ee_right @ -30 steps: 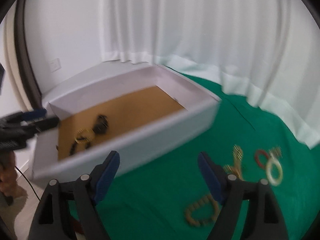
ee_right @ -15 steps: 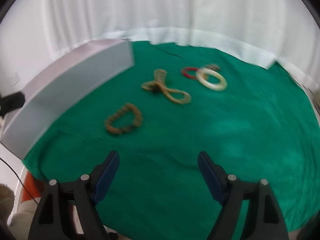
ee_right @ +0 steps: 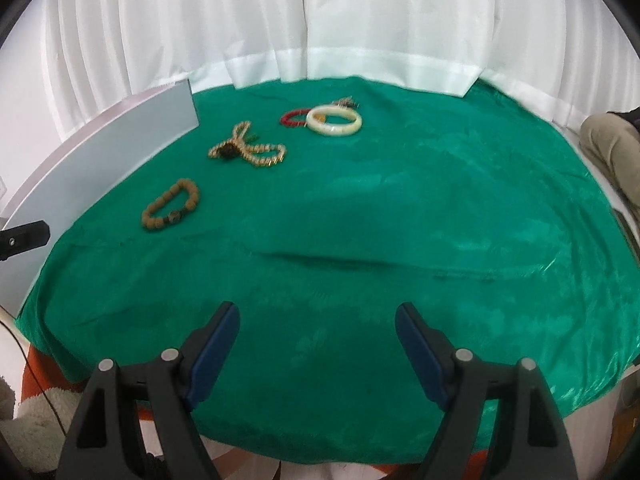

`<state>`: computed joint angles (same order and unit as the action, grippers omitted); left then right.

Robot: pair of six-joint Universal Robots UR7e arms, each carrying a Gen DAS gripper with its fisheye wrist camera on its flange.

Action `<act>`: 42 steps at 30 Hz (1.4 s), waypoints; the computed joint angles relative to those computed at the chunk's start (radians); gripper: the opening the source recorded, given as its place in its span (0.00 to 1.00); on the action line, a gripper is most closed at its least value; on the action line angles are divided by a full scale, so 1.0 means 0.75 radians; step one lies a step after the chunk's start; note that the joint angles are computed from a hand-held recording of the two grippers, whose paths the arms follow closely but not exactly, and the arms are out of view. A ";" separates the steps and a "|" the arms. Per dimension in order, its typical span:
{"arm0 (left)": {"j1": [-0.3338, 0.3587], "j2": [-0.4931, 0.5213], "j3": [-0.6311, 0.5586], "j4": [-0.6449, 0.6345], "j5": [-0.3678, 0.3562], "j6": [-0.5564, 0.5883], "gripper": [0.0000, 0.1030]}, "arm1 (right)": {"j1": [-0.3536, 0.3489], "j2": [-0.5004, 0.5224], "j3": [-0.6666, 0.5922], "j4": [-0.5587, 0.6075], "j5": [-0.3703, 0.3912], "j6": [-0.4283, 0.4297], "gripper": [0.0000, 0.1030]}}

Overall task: Organize jewelry
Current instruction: 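Open both tools over the box and move them back over the table, then grasp the wooden bead bracelet with the left tool while the right tool reaches the pearl necklace's green pendant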

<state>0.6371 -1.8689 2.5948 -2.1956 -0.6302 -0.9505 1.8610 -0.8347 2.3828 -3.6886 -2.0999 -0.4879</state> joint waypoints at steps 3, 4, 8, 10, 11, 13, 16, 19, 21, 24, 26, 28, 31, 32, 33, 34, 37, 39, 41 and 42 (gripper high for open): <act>0.054 0.115 -0.006 -0.197 -0.037 0.141 0.91 | 0.011 0.008 0.005 0.000 0.016 -0.005 0.80; 0.065 0.146 -0.011 -0.241 -0.042 0.181 0.91 | 0.018 0.008 0.010 -0.007 0.017 -0.010 0.80; 0.112 0.326 -0.054 -0.419 -0.022 0.333 0.89 | 0.029 0.012 0.018 -0.023 0.020 -0.027 0.80; 0.124 0.396 -0.070 -0.509 -0.022 0.433 0.88 | 0.024 0.006 0.021 -0.016 0.020 -0.018 0.80; 0.128 0.436 -0.078 -0.565 -0.023 0.497 0.86 | 0.022 0.004 0.025 -0.016 0.020 -0.011 0.80; 0.146 0.502 -0.096 -0.659 -0.035 0.618 0.80 | 0.016 -0.002 0.026 -0.012 0.022 -0.004 0.80; 0.194 0.594 -0.130 -0.776 -0.066 0.782 0.66 | 0.010 -0.009 0.029 -0.003 0.029 0.008 0.80; 0.258 0.670 -0.160 -0.875 -0.103 0.914 0.51 | 0.009 -0.012 0.030 0.001 0.034 0.008 0.80; 0.297 0.711 -0.186 -0.890 -0.119 0.963 0.39 | 0.008 -0.015 0.033 0.003 0.038 0.009 0.80; 0.326 0.746 -0.198 -0.935 -0.136 1.031 0.36 | 0.005 -0.023 0.036 0.009 0.040 0.015 0.80; 0.333 0.760 -0.206 -0.944 -0.142 1.051 0.36 | 0.001 -0.029 0.036 0.013 0.041 0.020 0.80; 0.340 0.765 -0.210 -0.948 -0.151 1.062 0.35 | -0.001 -0.030 0.031 0.020 0.039 0.025 0.80; 0.337 0.759 -0.204 -0.948 -0.156 1.062 0.31 | -0.003 -0.037 0.028 0.046 0.045 0.038 0.80; 0.334 0.757 -0.201 -0.948 -0.158 1.063 0.26 | -0.003 -0.040 0.025 0.057 0.048 0.041 0.80; 0.332 0.755 -0.197 -0.948 -0.160 1.066 0.19 | -0.002 -0.045 0.021 0.074 0.052 0.043 0.80; 0.333 0.759 -0.199 -0.951 -0.161 1.073 0.16 | -0.002 -0.051 0.017 0.093 0.058 0.050 0.80; 0.329 0.751 -0.192 -0.947 -0.162 1.061 0.12 | -0.012 -0.096 -0.009 0.198 0.106 0.084 0.80; 0.330 0.735 -0.184 -0.946 -0.175 1.036 0.12 | -0.012 -0.119 -0.035 0.242 0.122 0.089 0.80; 0.330 0.715 -0.173 -0.942 -0.187 1.010 0.12 | -0.012 -0.144 -0.072 0.313 0.138 0.089 0.80; 0.330 0.699 -0.165 -0.939 -0.194 0.991 0.12 | -0.016 -0.159 -0.091 0.362 0.157 0.093 0.80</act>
